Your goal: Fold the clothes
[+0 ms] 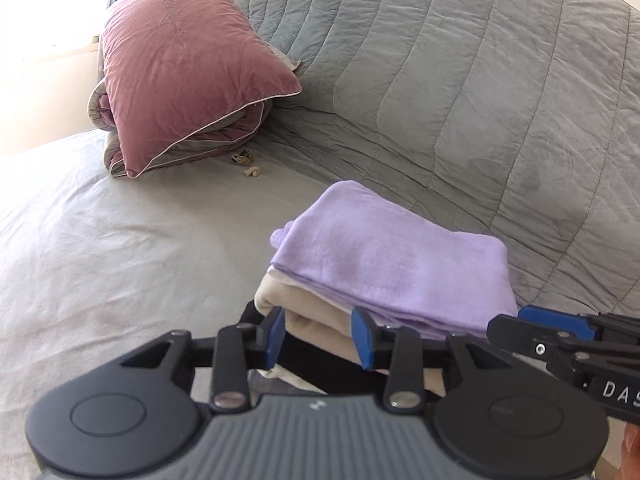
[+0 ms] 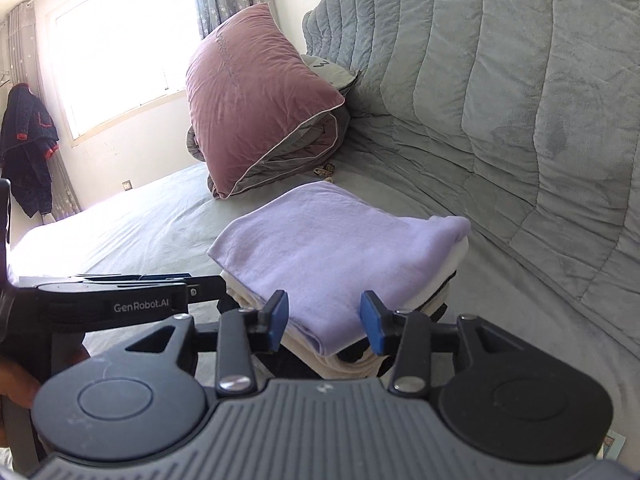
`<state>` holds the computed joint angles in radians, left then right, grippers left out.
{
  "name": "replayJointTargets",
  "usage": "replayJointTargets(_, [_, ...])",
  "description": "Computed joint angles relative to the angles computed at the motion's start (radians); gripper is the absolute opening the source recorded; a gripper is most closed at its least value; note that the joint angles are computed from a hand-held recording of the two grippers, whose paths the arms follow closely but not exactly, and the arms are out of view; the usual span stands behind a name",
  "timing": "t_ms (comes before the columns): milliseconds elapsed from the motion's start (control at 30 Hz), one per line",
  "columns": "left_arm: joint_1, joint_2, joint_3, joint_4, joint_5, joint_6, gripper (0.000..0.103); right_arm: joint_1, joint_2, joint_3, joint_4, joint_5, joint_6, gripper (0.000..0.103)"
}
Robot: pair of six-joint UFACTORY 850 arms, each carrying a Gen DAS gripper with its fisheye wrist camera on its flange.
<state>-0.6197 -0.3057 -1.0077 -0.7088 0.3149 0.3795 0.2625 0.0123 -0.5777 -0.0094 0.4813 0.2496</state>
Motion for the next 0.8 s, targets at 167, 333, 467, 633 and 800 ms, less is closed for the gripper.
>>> replayJointTargets(167, [-0.055, 0.056, 0.049, -0.329, 0.035, 0.275, 0.074, -0.007, 0.072, 0.051, -0.04, -0.046, 0.033, 0.059])
replayJointTargets(333, [-0.124, 0.074, 0.07, -0.621, 0.15, 0.499, 0.098, -0.007, 0.123, 0.087, -0.022, -0.067, 0.004, 0.078])
replayJointTargets(467, [-0.151, 0.075, 0.075, -0.716, 0.174, 0.58, 0.102, -0.01, 0.141, 0.1, -0.024, -0.079, 0.006, 0.101])
replayJointTargets(633, [-0.154, 0.055, 0.038, -0.86, 0.151, 0.732, 0.102, -0.004, 0.154, 0.098, 0.096, -0.111, -0.081, 0.103])
replayJointTargets(800, [-0.148, 0.028, 0.0, -1.004, 0.145, 0.854, 0.102, -0.023, 0.127, 0.072, 0.052, -0.175, 0.0, 0.103])
